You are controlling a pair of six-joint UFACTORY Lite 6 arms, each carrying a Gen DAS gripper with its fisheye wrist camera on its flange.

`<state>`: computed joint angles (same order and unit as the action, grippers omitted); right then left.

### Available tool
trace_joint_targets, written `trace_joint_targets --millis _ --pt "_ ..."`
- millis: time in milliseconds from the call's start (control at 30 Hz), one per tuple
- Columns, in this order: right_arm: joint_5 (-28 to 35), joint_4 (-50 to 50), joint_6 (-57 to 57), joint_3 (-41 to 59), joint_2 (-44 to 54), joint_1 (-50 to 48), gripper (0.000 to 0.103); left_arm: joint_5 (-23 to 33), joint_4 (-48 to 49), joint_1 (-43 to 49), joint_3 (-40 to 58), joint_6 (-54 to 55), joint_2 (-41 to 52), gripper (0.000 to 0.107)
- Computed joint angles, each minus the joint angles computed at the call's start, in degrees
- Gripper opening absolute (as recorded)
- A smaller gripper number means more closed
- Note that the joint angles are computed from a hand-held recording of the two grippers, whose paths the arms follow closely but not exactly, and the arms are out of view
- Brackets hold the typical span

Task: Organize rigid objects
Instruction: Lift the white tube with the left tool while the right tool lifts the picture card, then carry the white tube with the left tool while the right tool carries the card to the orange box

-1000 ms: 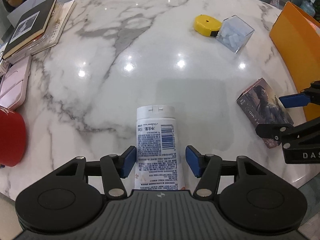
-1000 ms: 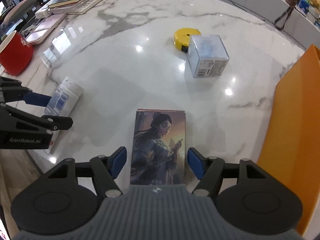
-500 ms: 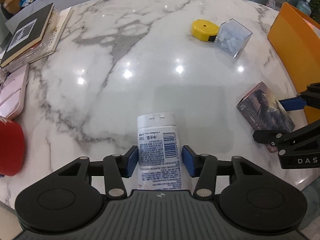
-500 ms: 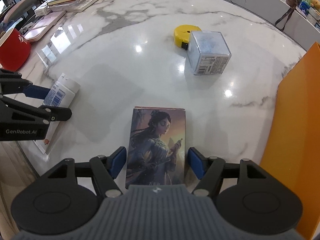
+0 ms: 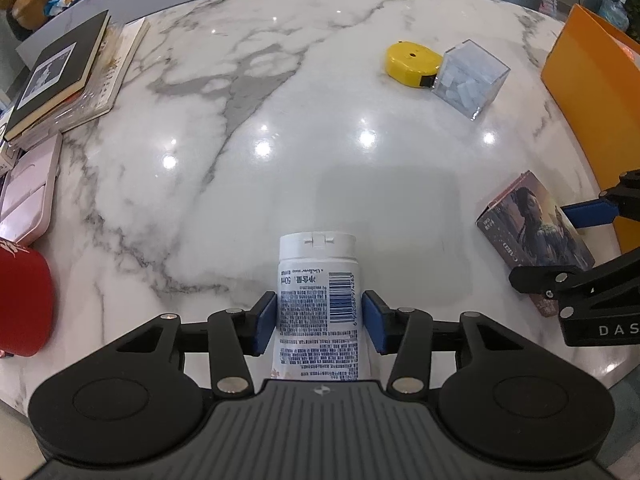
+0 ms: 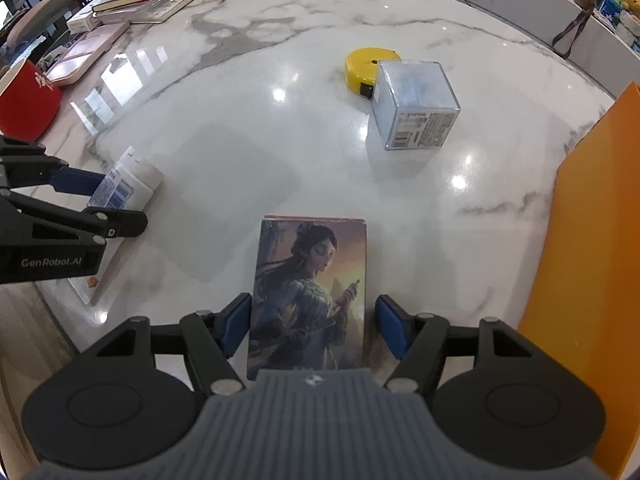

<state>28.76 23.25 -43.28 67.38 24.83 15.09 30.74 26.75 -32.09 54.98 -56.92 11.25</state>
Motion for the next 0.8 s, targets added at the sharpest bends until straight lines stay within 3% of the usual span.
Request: trace_joint_targets --millis 133,200,800 --pt "0.12 -3.13 3.54 0.51 0.21 1.35 0.065 -1.37 0.05 0.59 -0.78 -0.82 -0.5 0.052" --pt "-0.51 -4.75 4.7 0.33 0.02 1.92 0.058 -1.66 0.77 0.48 -0.87 -1.36 -0.53 0.052" --pt "2.79 -4.75 4.14 1.48 -2.09 1.67 0.057 -4.58 -5.7 3.19 -4.32 3.66 -6.13 0.05"
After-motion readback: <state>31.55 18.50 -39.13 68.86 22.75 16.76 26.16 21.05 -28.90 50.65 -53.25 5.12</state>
